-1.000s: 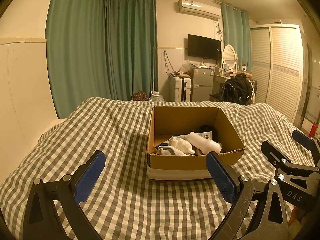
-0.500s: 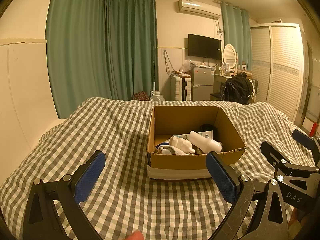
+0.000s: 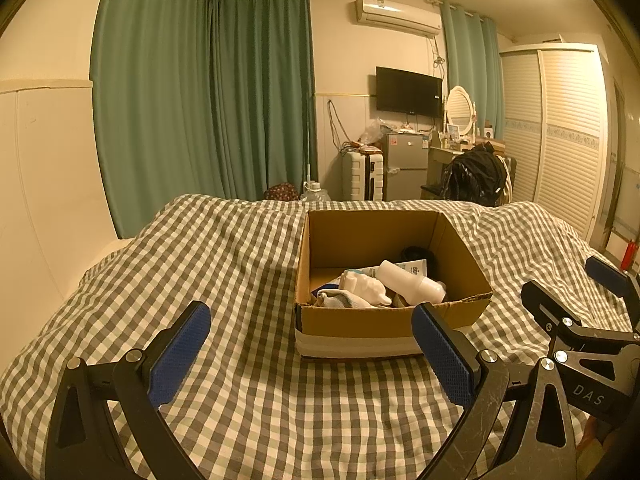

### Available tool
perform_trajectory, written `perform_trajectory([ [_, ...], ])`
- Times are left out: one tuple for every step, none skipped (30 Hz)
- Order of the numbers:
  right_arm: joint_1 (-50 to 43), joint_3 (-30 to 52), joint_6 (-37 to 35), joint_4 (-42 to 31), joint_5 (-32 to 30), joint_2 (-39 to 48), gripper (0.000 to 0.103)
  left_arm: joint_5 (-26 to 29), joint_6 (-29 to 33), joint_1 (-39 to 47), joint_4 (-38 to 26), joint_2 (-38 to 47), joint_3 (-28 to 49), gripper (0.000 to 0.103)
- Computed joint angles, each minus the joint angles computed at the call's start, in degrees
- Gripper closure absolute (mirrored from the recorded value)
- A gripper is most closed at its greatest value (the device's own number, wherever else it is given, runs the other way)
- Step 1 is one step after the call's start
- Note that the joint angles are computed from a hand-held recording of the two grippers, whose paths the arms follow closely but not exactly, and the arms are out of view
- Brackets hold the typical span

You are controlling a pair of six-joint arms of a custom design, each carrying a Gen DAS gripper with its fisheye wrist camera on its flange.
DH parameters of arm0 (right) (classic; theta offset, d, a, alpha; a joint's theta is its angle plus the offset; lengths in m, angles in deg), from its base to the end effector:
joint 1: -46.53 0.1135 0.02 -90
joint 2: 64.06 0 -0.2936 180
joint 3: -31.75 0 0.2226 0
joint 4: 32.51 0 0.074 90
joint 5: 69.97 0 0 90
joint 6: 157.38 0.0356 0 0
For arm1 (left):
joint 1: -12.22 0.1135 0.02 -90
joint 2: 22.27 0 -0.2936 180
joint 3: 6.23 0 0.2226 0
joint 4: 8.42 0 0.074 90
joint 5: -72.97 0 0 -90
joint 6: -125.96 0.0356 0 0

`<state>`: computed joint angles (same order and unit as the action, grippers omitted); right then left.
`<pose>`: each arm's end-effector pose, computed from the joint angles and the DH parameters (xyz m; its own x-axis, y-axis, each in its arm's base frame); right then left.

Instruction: Organize objects

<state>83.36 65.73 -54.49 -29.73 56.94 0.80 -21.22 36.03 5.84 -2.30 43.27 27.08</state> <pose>0.1543 0.0888 0.2168 -0.3798 -0.0616 -0.9230 0.0302 0.9964 -0.0790 0.1842 -0.0180 0.2138 -0.4373 0.0501 -0.8979 0.0462 0.9984 0.0333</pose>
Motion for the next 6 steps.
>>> perform_trajectory([
  [0.00,0.00,0.00,0.00,0.00,0.00,0.002,0.31,0.08,0.25,0.19,0.07,-0.08,0.000],
  [0.00,0.00,0.00,0.00,0.00,0.00,0.002,0.11,0.01,-0.02,0.61,0.26,-0.30,0.000],
  [0.05,-0.06,0.01,0.01,0.06,-0.03,0.002,0.11,0.09,-0.02,0.63,0.36,-0.32,0.000],
  [0.09,-0.11,0.02,0.01,0.07,-0.08,0.002,-0.20,0.10,-0.26,0.70,0.60,-0.31,0.000],
  [0.05,0.00,0.01,0.00,0.06,0.02,0.002,-0.42,0.23,-0.42,0.91,0.86,-0.39,0.000],
  [0.11,-0.09,0.04,0.01,0.13,-0.04,0.002,-0.56,0.29,-0.48,1.14,1.05,-0.42,0.000],
])
